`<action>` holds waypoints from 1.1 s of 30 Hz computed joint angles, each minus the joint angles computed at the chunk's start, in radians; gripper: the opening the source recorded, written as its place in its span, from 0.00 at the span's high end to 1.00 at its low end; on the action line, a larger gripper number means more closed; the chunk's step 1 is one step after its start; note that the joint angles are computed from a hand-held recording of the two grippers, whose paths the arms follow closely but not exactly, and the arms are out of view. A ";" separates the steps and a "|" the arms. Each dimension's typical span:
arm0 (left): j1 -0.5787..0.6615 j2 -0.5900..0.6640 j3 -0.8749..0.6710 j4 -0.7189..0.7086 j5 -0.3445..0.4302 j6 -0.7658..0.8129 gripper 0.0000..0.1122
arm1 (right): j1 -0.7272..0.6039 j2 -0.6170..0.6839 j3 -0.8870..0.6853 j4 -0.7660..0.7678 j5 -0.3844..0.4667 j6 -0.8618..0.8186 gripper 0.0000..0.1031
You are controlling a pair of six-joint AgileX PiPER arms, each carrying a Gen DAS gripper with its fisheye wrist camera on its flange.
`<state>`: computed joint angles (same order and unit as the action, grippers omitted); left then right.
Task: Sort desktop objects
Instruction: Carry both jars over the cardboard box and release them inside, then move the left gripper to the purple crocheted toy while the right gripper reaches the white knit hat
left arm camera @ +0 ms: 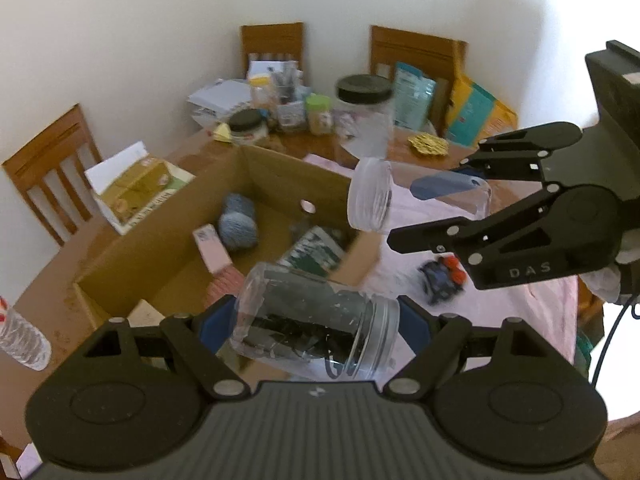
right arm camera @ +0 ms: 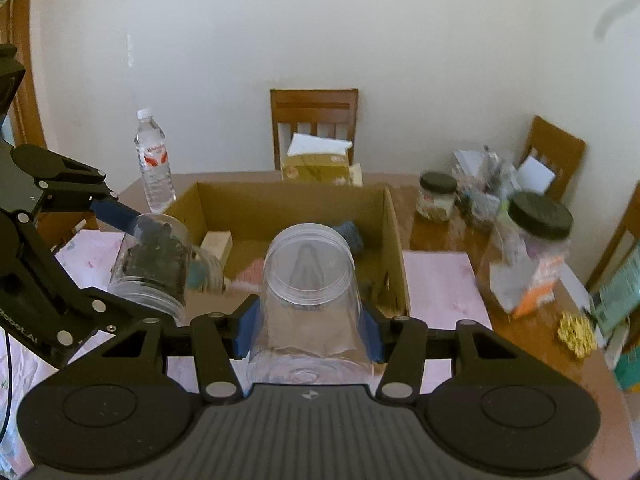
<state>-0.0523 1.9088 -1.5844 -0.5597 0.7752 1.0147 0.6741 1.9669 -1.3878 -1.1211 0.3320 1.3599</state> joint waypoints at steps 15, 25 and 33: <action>-0.017 0.137 -0.187 0.193 -0.055 -0.284 0.24 | -0.132 0.241 -0.453 0.845 0.029 -0.997 0.40; -0.017 0.142 -0.183 0.250 -0.033 -0.365 0.23 | -0.142 0.285 -0.517 0.947 0.068 -1.114 0.22; -0.021 0.079 -0.104 0.209 -0.039 -0.311 0.23 | -0.156 0.187 -0.354 0.862 0.019 -1.025 0.17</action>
